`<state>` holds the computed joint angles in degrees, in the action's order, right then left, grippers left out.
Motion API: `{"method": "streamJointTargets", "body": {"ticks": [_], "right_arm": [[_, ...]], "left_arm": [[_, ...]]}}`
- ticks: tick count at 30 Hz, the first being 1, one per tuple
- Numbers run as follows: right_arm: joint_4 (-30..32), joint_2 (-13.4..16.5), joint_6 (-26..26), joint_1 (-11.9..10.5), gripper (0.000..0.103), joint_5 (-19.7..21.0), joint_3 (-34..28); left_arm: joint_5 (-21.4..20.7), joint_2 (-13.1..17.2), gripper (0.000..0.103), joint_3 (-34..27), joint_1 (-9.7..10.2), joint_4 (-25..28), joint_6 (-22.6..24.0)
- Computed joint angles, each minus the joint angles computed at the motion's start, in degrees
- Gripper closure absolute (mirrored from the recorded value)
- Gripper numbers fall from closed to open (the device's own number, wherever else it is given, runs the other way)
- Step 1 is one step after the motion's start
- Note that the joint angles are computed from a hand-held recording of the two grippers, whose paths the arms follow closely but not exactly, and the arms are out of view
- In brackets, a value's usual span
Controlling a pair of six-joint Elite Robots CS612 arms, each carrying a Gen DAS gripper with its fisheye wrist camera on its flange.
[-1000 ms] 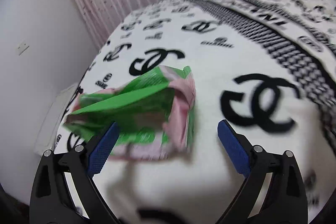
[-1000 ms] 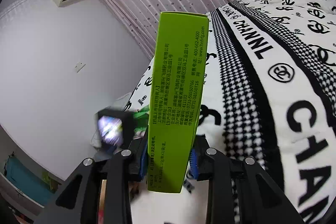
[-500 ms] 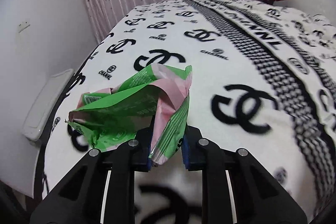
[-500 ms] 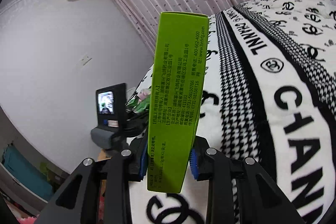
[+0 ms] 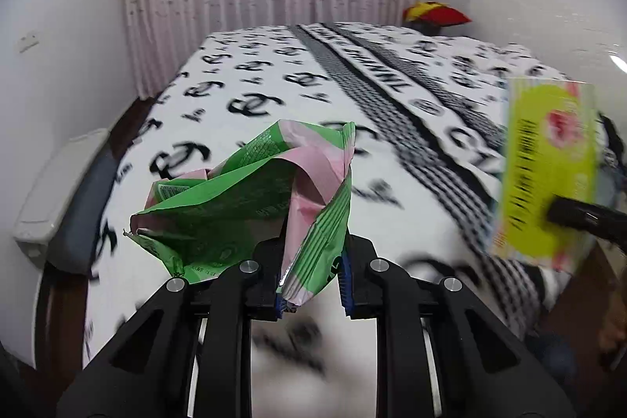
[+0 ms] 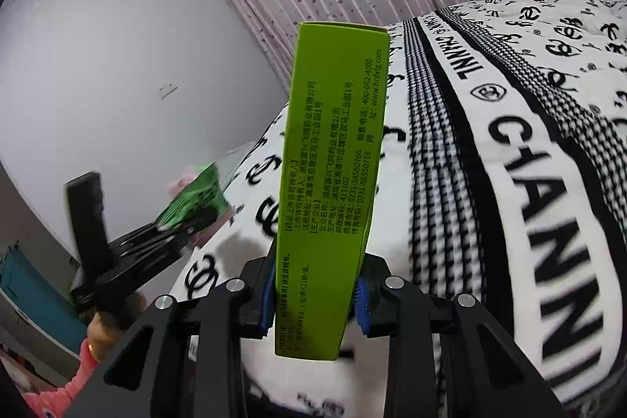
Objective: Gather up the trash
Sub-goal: 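Carry box and snack bag over the orange bucket and open both tools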
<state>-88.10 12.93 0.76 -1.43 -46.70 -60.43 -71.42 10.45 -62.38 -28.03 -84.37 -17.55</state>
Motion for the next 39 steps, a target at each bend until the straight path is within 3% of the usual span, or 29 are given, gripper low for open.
{"method": "streamJointTargets", "body": {"ticks": [9,15,20,29,39], "right_arm": [[13.12,6.51,-7.50,-0.92,0.072,-1.32,-16.51],[20.80,9.47,-11.60,-1.47,0.072,-1.63,-23.91],[26.23,12.03,-15.52,-1.31,0.072,-4.27,-28.82],[35.85,15.31,-20.73,0.11,0.072,-10.88,-32.34],[46.75,16.86,-19.63,2.12,0.072,-19.07,-28.67]], "left_arm": [[-6.88,6.59,0.084,-17.38,-3.70,7.54,-1.06],[-11.25,9.45,0.084,-24.22,-5.31,11.45,-1.04],[-15.29,12.01,0.084,-27.79,-6.12,14.99,-2.47],[-22.54,15.87,0.084,-28.46,-5.61,21.34,-5.99],[-28.02,18.63,0.084,-24.14,-4.53,26.51,-10.35]]}}
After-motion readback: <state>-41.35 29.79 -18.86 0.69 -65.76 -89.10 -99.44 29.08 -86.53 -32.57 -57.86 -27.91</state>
